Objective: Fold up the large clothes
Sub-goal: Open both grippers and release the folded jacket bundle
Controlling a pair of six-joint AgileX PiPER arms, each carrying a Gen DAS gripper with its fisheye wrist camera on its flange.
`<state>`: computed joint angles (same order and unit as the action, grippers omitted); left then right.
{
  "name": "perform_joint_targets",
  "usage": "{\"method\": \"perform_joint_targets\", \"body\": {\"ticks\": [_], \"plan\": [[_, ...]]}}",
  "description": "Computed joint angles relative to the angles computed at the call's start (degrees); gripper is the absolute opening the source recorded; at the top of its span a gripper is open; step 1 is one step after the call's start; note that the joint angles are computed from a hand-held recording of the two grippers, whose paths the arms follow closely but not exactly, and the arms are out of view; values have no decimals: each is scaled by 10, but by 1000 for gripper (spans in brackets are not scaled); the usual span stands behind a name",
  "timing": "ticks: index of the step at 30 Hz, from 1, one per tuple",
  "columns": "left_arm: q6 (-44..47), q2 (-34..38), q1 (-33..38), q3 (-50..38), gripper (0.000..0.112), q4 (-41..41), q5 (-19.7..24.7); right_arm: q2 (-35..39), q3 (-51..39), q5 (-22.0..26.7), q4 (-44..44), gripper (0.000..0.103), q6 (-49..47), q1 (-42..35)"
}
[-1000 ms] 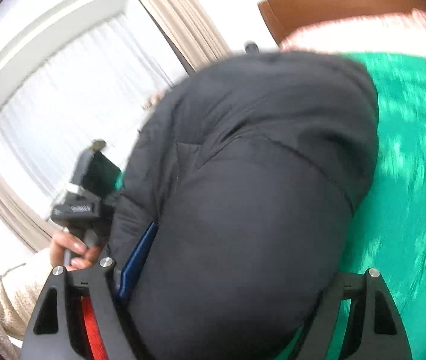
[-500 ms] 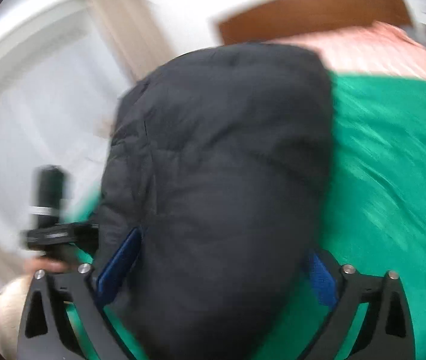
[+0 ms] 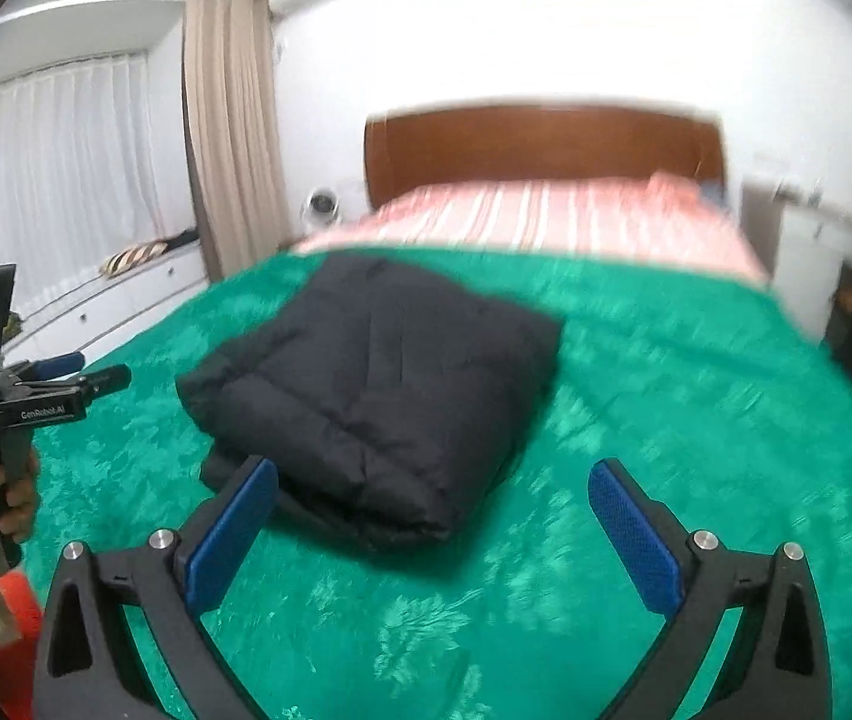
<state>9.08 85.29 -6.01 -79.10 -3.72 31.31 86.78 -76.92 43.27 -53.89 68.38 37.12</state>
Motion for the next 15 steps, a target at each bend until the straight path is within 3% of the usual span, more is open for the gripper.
{"method": "perform_joint_targets", "body": {"ticks": [3,6,8,12,15], "plan": [[-42,-75,-21,43,103,61,-8,-30,25,69,-112,103,85,66],[-130,-115,-71,35,103,145,20,-12,-22,133,-38,103,20,84],[-148,-135,-82,37,103,159,27,-1,-37,151,-4,103,-16,88],[-218,-173,-120,43,103,227,50,-30,1,195,-73,103,73,146],[-279,-191,-156,44,103,285,85,-49,8,214,-70,103,98,167]]}}
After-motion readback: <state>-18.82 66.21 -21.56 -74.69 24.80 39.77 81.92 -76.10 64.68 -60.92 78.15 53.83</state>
